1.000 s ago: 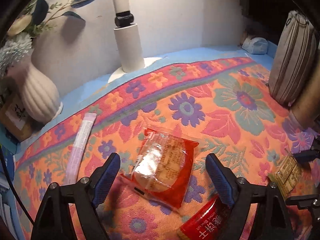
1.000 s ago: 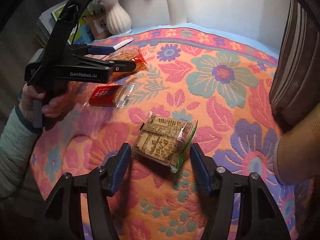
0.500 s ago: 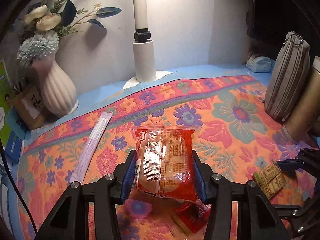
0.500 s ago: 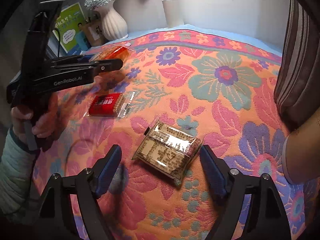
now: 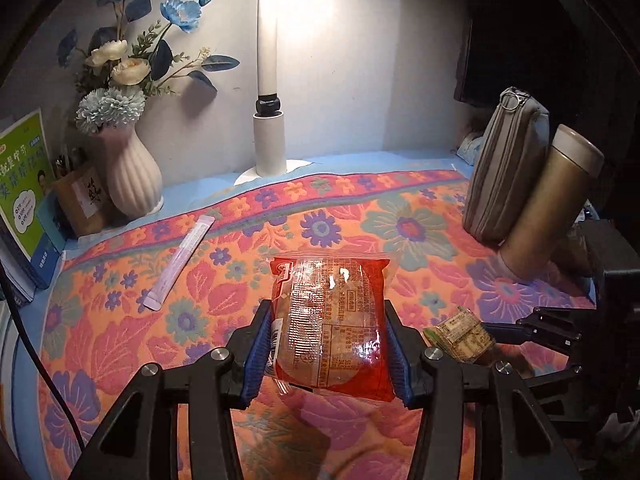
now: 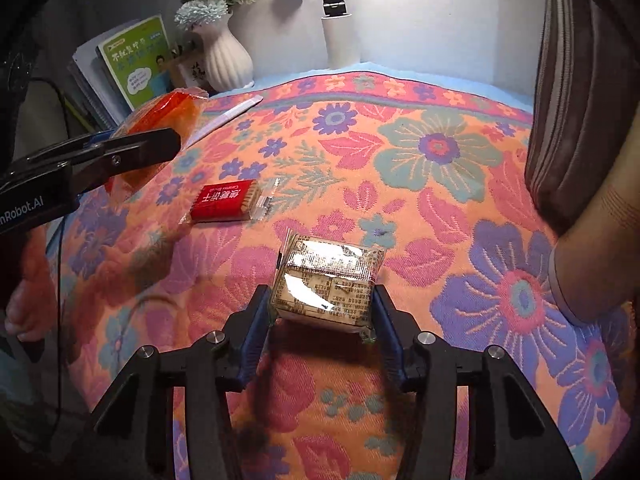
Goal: Organize snacks
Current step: 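Carry the bread bag with left tool while right tool carries the biscuit pack to the plate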
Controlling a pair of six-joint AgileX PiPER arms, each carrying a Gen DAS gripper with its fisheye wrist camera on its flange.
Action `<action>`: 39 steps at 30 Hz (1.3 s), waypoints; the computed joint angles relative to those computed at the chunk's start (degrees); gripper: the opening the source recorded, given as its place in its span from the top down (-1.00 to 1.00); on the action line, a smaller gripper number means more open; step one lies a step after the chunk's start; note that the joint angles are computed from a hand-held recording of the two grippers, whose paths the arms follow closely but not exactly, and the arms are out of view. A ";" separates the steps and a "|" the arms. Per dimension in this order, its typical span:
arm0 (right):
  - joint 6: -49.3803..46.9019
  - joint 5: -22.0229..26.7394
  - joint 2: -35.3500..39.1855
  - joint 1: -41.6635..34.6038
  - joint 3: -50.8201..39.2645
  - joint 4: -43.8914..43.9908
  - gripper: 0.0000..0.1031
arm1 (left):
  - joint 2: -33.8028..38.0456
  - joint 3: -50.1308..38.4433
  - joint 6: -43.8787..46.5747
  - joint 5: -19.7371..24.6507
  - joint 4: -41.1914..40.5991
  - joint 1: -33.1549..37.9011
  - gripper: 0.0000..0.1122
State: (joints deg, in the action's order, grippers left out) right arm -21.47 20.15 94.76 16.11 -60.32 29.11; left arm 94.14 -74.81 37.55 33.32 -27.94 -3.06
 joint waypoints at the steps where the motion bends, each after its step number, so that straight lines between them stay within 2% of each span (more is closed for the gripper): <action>1: -1.84 0.27 -1.33 -0.63 1.23 2.10 0.06 | -0.72 0.55 -0.05 0.22 -0.11 -0.21 0.13; 5: -8.63 2.23 -7.46 -3.13 6.04 9.90 0.06 | -4.38 3.54 -0.40 0.16 -0.17 -1.85 0.13; 9: -9.87 3.09 -13.54 -5.35 10.02 10.46 0.06 | -7.41 5.20 -0.55 0.71 -0.91 -4.68 0.13; 16: -16.08 8.47 -23.25 -13.81 15.12 14.58 0.06 | -10.56 5.09 -7.44 0.61 3.76 -14.26 0.13; 20: -20.98 12.77 -28.48 -22.02 17.40 17.58 0.06 | -11.13 3.85 -13.18 0.38 8.54 -21.57 0.13; 25: -31.37 22.75 -32.92 -38.92 17.99 24.59 0.06 | -10.21 0.79 -19.50 0.31 13.25 -30.40 0.13; 28: -36.59 27.10 -33.44 -48.00 16.88 27.99 0.06 | -8.12 -2.38 -23.97 0.25 16.81 -35.42 0.13; 32: -41.84 31.25 -30.79 -58.68 13.79 32.01 0.06 | -2.96 -9.92 -28.87 2.38 19.99 -40.48 0.13; 34: -43.82 32.96 -27.99 -63.10 11.48 33.61 0.06 | 0.89 -15.65 -31.69 4.44 21.56 -42.52 0.13; 39: -43.46 32.64 -19.77 -67.79 4.88 35.11 0.06 | 12.50 -34.25 -38.12 12.04 25.50 -46.95 0.13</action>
State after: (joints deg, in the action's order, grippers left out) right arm -64.93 52.79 74.99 -51.68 -55.44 64.22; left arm 106.64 -109.07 -0.57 45.37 -2.44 -50.01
